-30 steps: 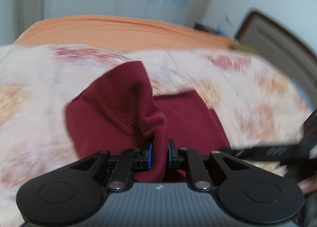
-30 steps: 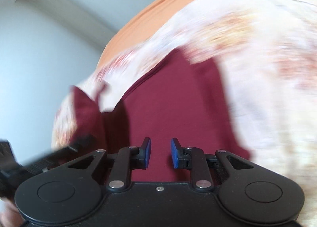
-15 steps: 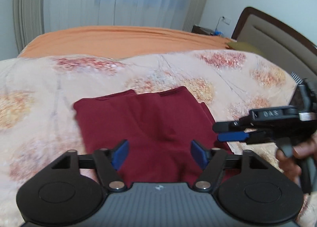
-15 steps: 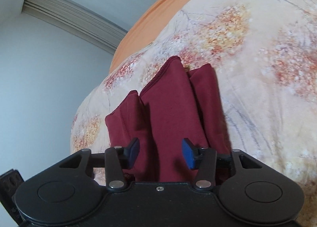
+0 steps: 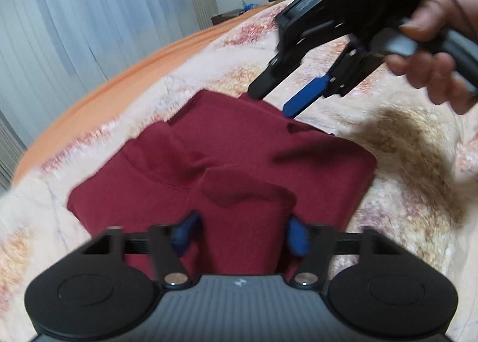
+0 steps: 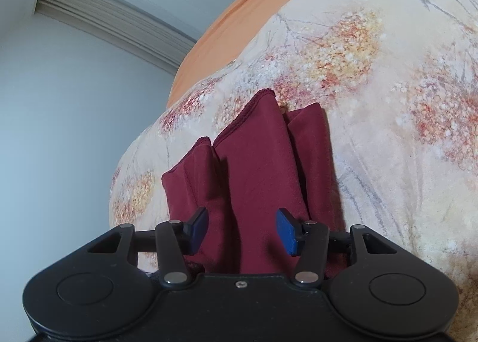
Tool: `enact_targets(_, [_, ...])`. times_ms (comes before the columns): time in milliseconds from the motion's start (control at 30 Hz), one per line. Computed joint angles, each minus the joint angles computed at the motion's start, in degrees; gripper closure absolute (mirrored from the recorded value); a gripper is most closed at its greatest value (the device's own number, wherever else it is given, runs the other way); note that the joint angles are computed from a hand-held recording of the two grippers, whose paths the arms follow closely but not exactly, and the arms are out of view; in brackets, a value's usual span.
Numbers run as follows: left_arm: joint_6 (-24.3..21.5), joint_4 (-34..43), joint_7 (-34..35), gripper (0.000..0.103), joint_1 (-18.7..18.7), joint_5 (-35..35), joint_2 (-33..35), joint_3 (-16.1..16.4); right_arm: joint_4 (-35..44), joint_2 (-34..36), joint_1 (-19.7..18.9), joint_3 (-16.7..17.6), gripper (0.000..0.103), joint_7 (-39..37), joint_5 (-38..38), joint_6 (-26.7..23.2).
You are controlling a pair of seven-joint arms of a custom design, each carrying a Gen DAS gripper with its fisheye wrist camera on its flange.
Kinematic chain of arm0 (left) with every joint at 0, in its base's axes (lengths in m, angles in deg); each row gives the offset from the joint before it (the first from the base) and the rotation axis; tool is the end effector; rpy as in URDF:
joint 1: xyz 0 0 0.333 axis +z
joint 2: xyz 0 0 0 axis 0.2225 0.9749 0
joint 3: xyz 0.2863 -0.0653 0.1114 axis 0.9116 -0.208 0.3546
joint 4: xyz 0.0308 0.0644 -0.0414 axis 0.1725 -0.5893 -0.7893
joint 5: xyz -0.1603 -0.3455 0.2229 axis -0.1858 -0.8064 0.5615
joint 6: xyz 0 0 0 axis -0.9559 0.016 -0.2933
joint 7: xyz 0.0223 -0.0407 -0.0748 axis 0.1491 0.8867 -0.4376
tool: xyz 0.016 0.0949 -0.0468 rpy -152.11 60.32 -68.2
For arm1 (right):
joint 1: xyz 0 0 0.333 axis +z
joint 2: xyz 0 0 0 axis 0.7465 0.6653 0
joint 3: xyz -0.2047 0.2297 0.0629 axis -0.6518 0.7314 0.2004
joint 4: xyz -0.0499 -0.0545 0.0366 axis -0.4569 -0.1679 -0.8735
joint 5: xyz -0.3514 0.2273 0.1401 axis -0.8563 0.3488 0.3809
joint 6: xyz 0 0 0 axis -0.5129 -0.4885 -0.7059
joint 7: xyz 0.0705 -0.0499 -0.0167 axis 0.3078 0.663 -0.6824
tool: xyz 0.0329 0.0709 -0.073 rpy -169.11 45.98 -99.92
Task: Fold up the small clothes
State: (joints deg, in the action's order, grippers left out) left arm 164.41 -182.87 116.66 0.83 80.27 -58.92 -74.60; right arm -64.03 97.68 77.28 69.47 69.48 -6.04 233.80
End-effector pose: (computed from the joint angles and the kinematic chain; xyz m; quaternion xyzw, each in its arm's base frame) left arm 0.6209 -0.3263 0.5041 -0.2920 0.8865 -0.2916 0.2092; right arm 0.6286 0.4167 0.5270 -0.5039 0.7466 0.0678 0.4291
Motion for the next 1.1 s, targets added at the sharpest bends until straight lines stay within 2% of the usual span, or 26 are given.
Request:
enact_targets(33, [-1.4, 1.1, 0.0, 0.08, 0.8, -2.8, 0.5, -0.4, 0.4, 0.2, -0.6, 0.6, 0.045, -1.2, 0.8, -0.2])
enact_targets(67, [-1.7, 1.4, 0.6, 0.087, 1.8, -6.7, 0.5, -0.9, 1.0, 0.6, -1.4, 1.5, 0.044, -2.7, 2.4, -0.4])
enact_targets(133, [-1.4, 0.8, 3.2, 0.091, 3.8, -14.7, -0.7, -1.9, 3.0, 2.2, -3.0, 3.4, 0.04, -5.7, 6.4, -0.8])
enact_targets(267, [0.0, -3.5, 8.0, 0.092, 4.4, -24.6, -5.6, -1.0, 10.0, 8.3, -4.9, 6.7, 0.036, -10.2, 14.7, -1.4])
enact_targets(433, [0.4, -7.1, 10.7, 0.092, 2.3, -29.9, -9.7, 2.3, 21.5, 17.9, -5.2, 9.6, 0.034, -11.3, 21.6, -2.3])
enact_targets(500, [0.0, -7.4, 10.9, 0.092, 1.4, -30.2, -10.1, 3.2, 27.0, 21.9, -4.5, 9.9, 0.031, -11.3, 22.3, -3.3])
enact_targets(600, [-0.5, -7.3, 10.7, 0.092, 0.7, -30.7, -10.1, 4.0, 35.7, 27.2, -2.2, 7.3, 0.03, -8.1, 19.4, -6.6])
enact_targets(667, [-0.8, -6.8, 10.6, 0.092, 0.4, -31.4, -9.7, 4.2, 41.0, 30.0, -0.2, 4.0, 0.04, -5.6, 14.6, -9.7])
enact_targets(733, [-0.7, -6.1, 9.9, 0.092, 0.2, -31.0, -9.1, 4.2, 45.2, 32.0, 0.8, 2.0, 0.092, -5.3, 10.1, -13.3])
enact_targets(767, [-0.7, -5.9, 9.6, 0.092, 0.2, -30.9, -9.0, 4.1, 45.2, 31.8, 0.7, 2.1, 0.092, -6.1, 9.1, -13.7])
enact_targets(833, [-1.5, -4.9, 10.2, 0.092, 0.2, -33.0, -8.8, 3.9, 40.5, 28.8, -0.3, 3.4, 0.092, -9.8, 9.2, -10.5])
enact_targets(967, [-3.7, -3.1, 16.2, 0.092, 0.1, -40.9, -9.0, 3.5, 25.4, 18.6, -3.9, 6.2, 0.092, -16.3, 13.4, -1.5])
enact_targets(1100, [-6.5, -1.6, 19.6, 0.092, 0.0, -44.4, -8.4, 3.4, 14.4, 10.5, -5.1, 4.3, 0.092, -17.2, 13.9, -0.2])
